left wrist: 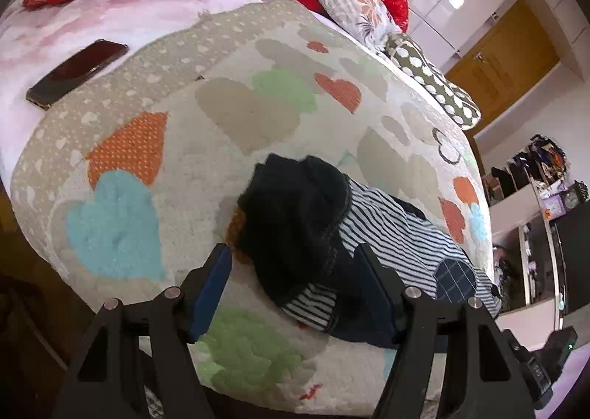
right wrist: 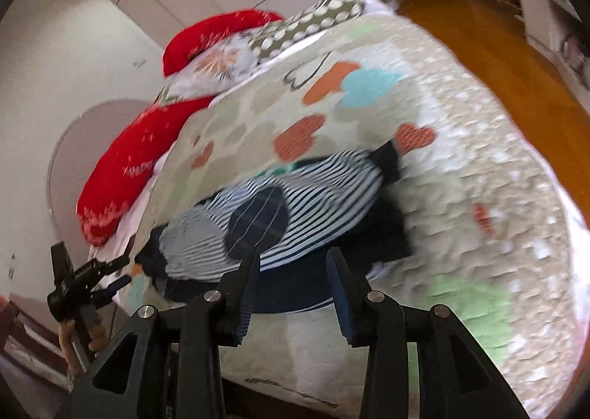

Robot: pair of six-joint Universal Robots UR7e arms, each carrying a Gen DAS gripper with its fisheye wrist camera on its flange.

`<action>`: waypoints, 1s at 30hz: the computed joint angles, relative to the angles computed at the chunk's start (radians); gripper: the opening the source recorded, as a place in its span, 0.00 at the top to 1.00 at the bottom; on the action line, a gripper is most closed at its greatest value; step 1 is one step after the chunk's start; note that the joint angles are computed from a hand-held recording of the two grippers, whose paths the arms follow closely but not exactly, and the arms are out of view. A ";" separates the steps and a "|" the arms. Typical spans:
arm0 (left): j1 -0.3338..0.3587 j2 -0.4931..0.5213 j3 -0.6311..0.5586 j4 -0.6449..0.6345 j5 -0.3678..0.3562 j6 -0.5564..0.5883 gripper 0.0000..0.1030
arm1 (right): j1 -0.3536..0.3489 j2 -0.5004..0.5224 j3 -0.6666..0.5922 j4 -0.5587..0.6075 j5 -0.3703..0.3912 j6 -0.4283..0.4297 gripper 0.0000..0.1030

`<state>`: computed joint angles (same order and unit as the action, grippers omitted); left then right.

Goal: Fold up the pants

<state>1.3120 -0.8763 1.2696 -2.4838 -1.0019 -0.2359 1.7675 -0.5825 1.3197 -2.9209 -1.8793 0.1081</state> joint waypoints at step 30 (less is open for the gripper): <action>0.060 0.174 -0.281 0.265 -0.195 -0.093 0.68 | -0.067 0.125 -0.205 0.252 0.208 0.327 0.53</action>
<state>1.3721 -0.7023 0.9889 -2.2190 -1.1964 -0.3294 1.7007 -0.4575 1.1151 -2.6693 -1.6712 0.4354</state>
